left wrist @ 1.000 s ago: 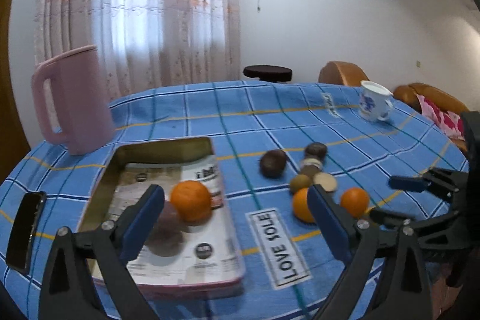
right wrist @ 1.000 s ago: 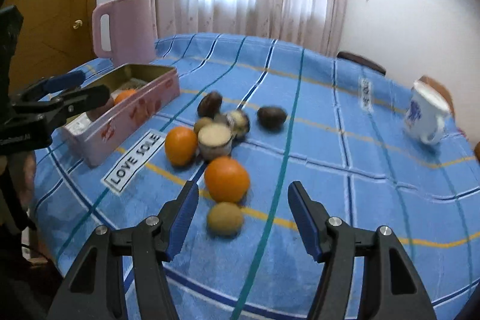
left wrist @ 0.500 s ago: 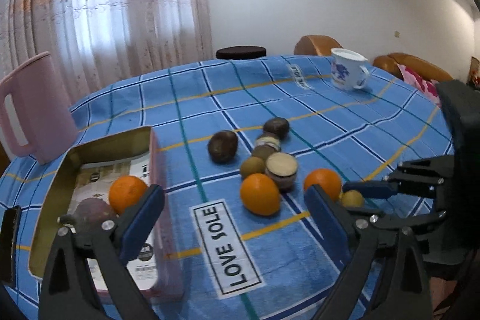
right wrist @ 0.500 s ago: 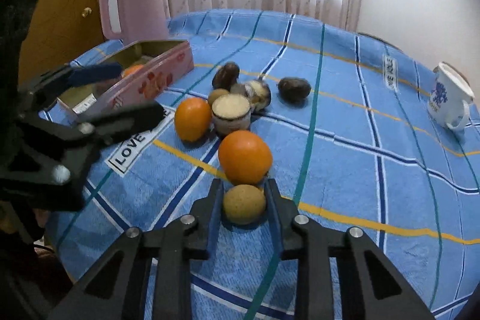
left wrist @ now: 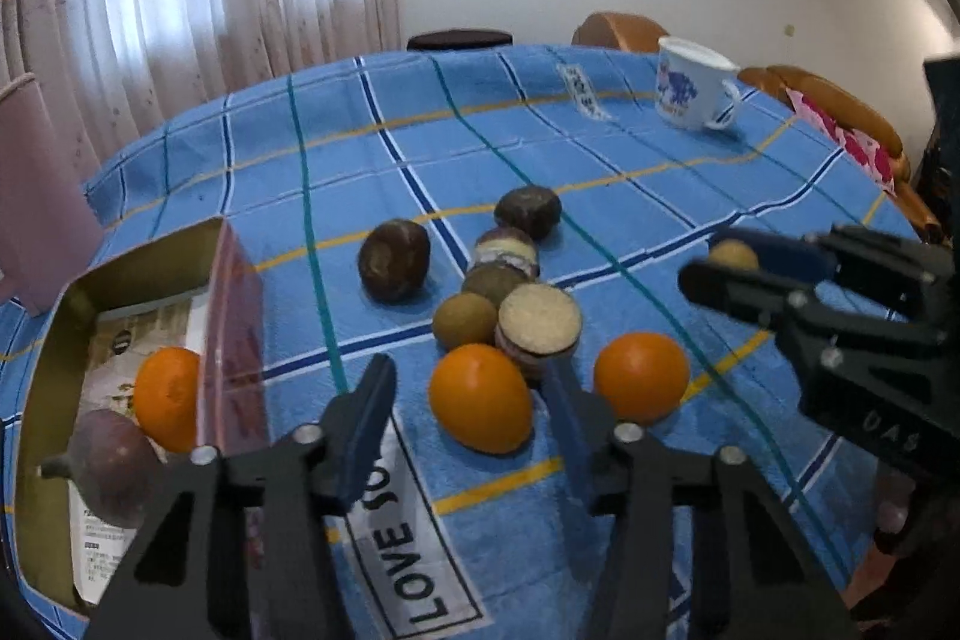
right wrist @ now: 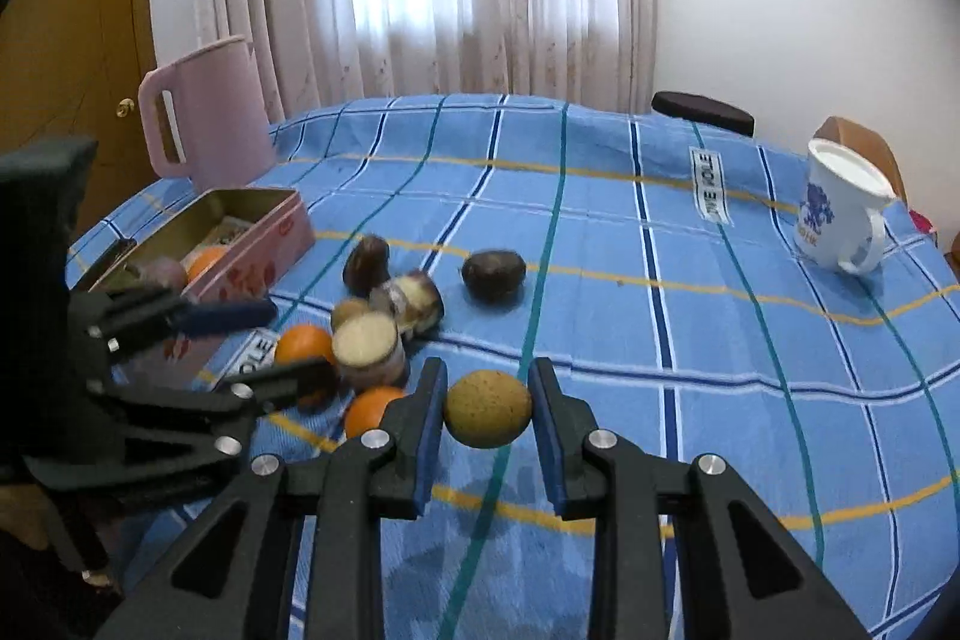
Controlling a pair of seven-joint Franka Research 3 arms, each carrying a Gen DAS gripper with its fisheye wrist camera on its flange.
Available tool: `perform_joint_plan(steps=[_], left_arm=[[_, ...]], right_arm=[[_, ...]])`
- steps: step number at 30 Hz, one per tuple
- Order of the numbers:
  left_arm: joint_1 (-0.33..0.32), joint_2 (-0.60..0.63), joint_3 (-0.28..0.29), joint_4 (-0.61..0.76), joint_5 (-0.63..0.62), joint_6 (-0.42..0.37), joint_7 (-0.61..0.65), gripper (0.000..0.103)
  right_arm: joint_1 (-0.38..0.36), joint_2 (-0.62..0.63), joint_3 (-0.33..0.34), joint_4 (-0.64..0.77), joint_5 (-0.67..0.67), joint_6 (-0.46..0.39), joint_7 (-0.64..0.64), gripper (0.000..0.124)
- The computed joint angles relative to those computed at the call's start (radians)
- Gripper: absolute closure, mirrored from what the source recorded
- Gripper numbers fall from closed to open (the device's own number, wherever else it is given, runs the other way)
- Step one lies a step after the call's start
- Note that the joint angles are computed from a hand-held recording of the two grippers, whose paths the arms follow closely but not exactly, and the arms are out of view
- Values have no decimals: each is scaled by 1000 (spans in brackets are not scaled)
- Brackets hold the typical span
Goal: Organize fruits
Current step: 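Grasp a small tan round fruit with the right tool while the left tool grasps an orange, then lift both held fruits and carry them toward the tin box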
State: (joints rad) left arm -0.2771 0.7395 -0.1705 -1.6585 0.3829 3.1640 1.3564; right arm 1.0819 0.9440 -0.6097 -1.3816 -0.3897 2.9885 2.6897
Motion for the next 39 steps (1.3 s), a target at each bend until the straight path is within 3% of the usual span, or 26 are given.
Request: perform_joint_plan(steps=[5, 8, 13, 18, 22, 34, 39], left_arm=[[51, 20, -69, 26, -21, -56, 42, 52], [116, 43, -155, 46, -50, -103, 107, 64], [155, 35, -193, 6, -96, -41, 149, 65], [79, -11, -81, -59, -89, 98, 78, 65], [-8, -33, 31, -90, -89, 187, 9, 65], [-131, -50, 173, -142, -156, 335, -8, 65], [-158, -52, 195, -156, -213, 367, 31, 65]], right_arm=[[-35, 28, 23, 66, 9, -27, -12, 94], [-60, 48, 46, 107, 6, -46, -13, 94], [-49, 44, 25, 88, -18, -26, 28, 94], [-28, 47, -10, 60, -9, 34, 47, 94], [26, 63, -84, 32, 22, 86, 50, 94], [131, 118, -223, -17, 160, 182, -8, 94], [162, 136, -259, -32, 223, 205, -45, 94]])
